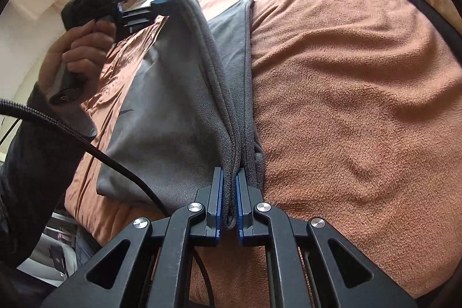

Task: Fold small clothes

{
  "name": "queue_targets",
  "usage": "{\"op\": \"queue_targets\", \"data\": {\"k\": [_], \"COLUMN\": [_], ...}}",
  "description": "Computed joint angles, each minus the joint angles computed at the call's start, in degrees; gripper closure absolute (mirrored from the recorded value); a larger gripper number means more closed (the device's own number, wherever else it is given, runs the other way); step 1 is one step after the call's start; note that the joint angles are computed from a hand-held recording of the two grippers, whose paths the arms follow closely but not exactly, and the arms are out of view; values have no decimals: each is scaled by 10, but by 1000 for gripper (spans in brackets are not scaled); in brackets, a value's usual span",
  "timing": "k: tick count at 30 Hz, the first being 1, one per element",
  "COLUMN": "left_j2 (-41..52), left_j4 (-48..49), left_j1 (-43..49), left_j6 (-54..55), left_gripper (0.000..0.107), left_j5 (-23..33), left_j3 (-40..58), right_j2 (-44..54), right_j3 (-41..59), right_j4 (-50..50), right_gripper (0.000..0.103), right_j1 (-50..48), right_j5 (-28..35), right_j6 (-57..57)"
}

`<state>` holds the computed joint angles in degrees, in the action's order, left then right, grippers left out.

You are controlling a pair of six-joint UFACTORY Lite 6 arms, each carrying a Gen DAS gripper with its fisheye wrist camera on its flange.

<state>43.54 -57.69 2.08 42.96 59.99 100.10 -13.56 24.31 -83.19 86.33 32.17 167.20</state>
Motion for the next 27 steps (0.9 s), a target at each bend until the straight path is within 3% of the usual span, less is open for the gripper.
{"op": "queue_targets", "data": {"k": [3, 5, 6, 7, 9, 23, 25, 27], "left_j2": [33, 56, 69, 78, 63, -78, -101, -120], "left_j4": [13, 13, 0, -14, -41, 33, 44, 53], "left_j1": [-22, -29, -28, -24, -15, 107, 134, 160], "left_j6": [-8, -11, -9, -6, 11, 84, 102, 124], "left_gripper": [94, 86, 70, 47, 27, 25, 25, 25], "left_j5": [-11, -10, 1, 13, 6, -17, -17, -18], "left_j3": [34, 58, 72, 81, 61, -109, -142, -174], "right_j2": [-1, -7, -14, -18, -25, -21, -19, -20], "right_j3": [-5, -12, -20, -22, -26, -9, 4, 16], "right_j4": [-10, -23, -29, -33, -31, 18, 51, 84], "right_gripper": [99, 99, 99, 99, 98, 97, 95, 84], "right_j1": [-3, -7, -10, -12, -13, -3, 3, 13], "right_j5": [-5, -10, -14, -16, -16, -7, 1, 17], "right_j6": [12, 24, 29, 31, 25, -2, -34, -66]}}
